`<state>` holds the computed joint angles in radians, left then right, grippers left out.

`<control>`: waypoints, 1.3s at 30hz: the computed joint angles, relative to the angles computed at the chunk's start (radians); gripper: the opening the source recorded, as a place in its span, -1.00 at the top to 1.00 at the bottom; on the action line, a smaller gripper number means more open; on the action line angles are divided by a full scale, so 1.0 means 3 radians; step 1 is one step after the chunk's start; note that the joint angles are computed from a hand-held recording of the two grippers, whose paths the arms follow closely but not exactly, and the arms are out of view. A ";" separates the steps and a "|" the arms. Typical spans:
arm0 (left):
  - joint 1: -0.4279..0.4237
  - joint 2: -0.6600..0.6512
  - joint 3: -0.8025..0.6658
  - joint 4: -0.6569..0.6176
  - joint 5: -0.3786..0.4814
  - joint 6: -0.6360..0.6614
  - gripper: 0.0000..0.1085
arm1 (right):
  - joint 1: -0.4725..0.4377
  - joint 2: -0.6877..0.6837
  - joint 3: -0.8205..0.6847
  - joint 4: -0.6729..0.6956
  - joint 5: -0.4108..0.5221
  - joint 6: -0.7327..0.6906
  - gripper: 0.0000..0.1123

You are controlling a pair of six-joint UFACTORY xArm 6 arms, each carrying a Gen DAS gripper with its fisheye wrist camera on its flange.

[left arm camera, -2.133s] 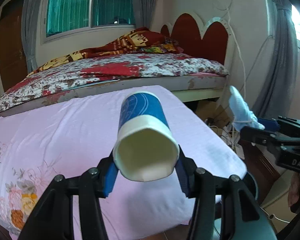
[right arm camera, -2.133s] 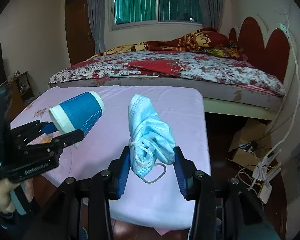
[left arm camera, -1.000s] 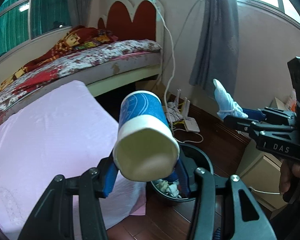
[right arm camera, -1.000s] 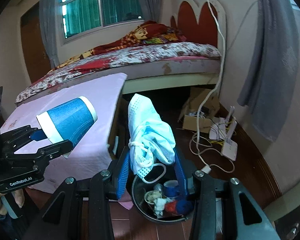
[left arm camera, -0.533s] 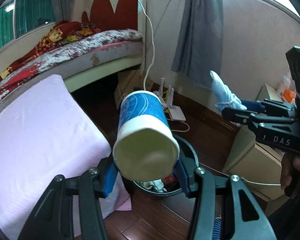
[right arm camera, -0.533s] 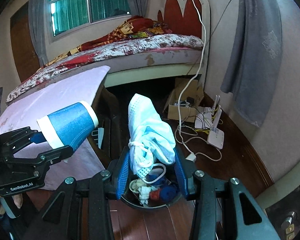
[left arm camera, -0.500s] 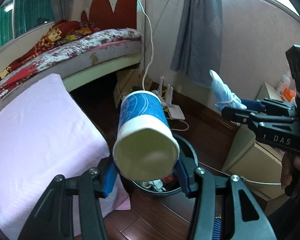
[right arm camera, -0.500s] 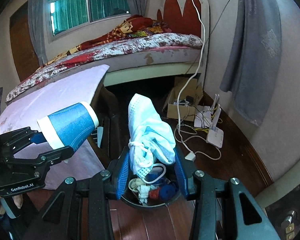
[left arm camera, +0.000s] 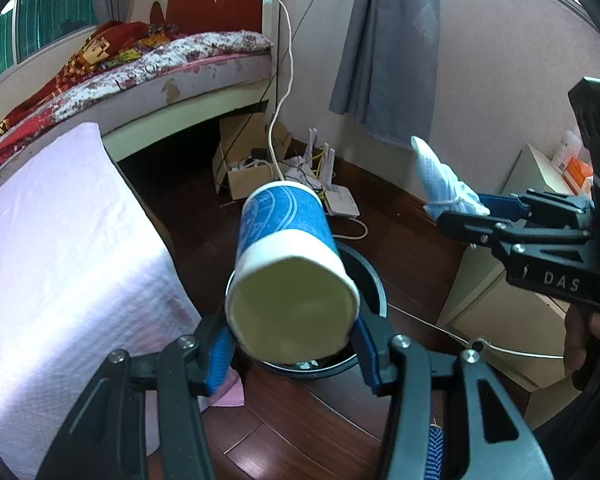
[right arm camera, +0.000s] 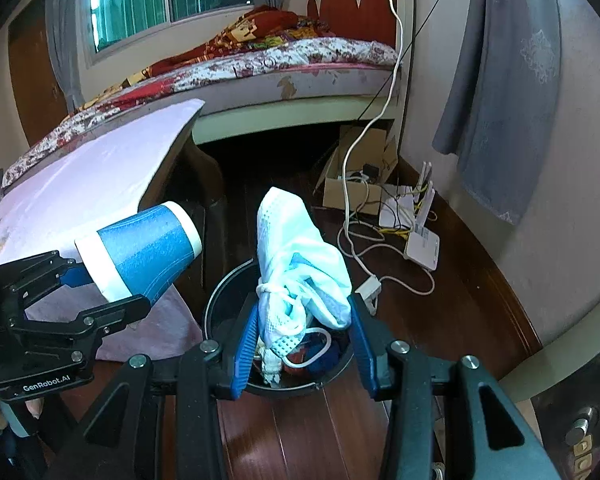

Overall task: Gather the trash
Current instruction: 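Carry the cup and mask over the black bin, then open both grippers to drop the cup and mask into the bin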

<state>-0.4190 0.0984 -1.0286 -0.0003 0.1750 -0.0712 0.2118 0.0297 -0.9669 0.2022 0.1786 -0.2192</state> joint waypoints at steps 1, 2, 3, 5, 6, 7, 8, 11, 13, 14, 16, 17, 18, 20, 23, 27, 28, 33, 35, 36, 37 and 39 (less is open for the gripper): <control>-0.0003 0.0037 -0.0024 -0.0058 0.0021 0.0037 0.00 | -0.0004 0.0022 -0.0011 -0.0027 0.0021 0.0016 0.19; -0.0004 0.0063 -0.0040 -0.0110 0.0044 0.0070 0.00 | -0.0010 0.0053 -0.0028 -0.0066 0.0042 0.0042 0.19; -0.0007 0.0088 -0.0046 -0.0159 0.0059 0.0096 0.00 | -0.0019 0.0095 -0.0048 -0.0094 0.0065 0.0062 0.19; -0.0005 0.0126 -0.0056 -0.0217 0.0080 0.0125 0.00 | -0.0024 0.0157 -0.0089 -0.0071 0.0102 0.0043 0.19; -0.0004 0.0147 -0.0066 -0.0257 0.0091 0.0152 0.00 | -0.0028 0.0185 -0.0101 -0.0077 0.0112 0.0042 0.19; -0.0004 0.0164 -0.0070 -0.0292 0.0092 0.0172 0.00 | -0.0031 0.0220 -0.0122 -0.0090 0.0127 0.0042 0.19; -0.0004 0.0187 -0.0086 -0.0312 0.0103 0.0185 0.00 | -0.0029 0.0247 -0.0141 -0.0095 0.0143 0.0043 0.19; 0.0001 0.0246 -0.0112 -0.0388 0.0126 0.0234 0.00 | -0.0017 0.0347 -0.0206 -0.0065 0.0199 -0.0019 0.19; 0.0007 0.0298 -0.0149 -0.0423 0.0157 0.0247 0.00 | -0.0007 0.0434 -0.0269 -0.0101 0.0236 -0.0028 0.19; 0.0010 0.0324 -0.0165 -0.0435 0.0163 0.0249 0.00 | -0.0002 0.0479 -0.0298 -0.0128 0.0251 -0.0028 0.19; 0.0019 0.0388 -0.0217 -0.0448 0.0182 0.0246 0.00 | 0.0000 0.0586 -0.0373 -0.0252 0.0296 0.0030 0.19; 0.0021 0.0412 -0.0232 -0.0465 0.0186 0.0255 0.00 | -0.0001 0.0627 -0.0401 -0.0293 0.0320 0.0053 0.19; 0.0024 0.0439 -0.0254 -0.0488 0.0189 0.0272 0.00 | -0.0001 0.0671 -0.0434 -0.0307 0.0347 0.0056 0.19; 0.0030 0.0498 -0.0301 -0.0543 0.0202 0.0322 0.00 | -0.0002 0.0744 -0.0480 -0.0300 0.0386 0.0020 0.19; 0.0032 0.0595 -0.0378 -0.0637 0.0225 0.0395 0.00 | -0.0005 0.0868 -0.0557 -0.0259 0.0395 -0.0063 0.19; 0.0038 0.0704 -0.0445 -0.0664 0.0255 0.0386 -0.01 | -0.0015 0.1129 -0.0751 -0.0044 0.0371 -0.0204 0.18; 0.0043 0.0722 -0.0456 -0.0660 0.0254 0.0376 -0.03 | -0.0012 0.1194 -0.0802 0.0023 0.0379 -0.0259 0.18; 0.0048 0.0838 -0.0523 -0.0742 0.0229 0.0374 -0.03 | 0.0019 0.1446 -0.1021 0.0081 0.0465 -0.0379 0.18; 0.0047 0.0900 -0.0573 -0.0806 0.0258 0.0395 -0.03 | 0.0023 0.1519 -0.1094 0.0084 0.0493 -0.0414 0.18; 0.0044 0.0936 -0.0607 -0.0844 0.0273 0.0426 -0.03 | 0.0024 0.1562 -0.1142 0.0101 0.0515 -0.0453 0.18; 0.0041 0.0974 -0.0640 -0.0877 0.0289 0.0453 -0.04 | 0.0025 0.1601 -0.1192 0.0190 0.0548 -0.0550 0.17; 0.0035 0.1033 -0.0696 -0.1073 0.0309 0.0601 -0.29 | 0.0020 0.1677 -0.1280 0.0256 0.0600 -0.0653 -0.17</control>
<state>-0.4084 0.4083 -1.2374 -0.3221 0.2676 0.1090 0.2178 0.5327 -1.3508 0.2791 0.3585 -0.4151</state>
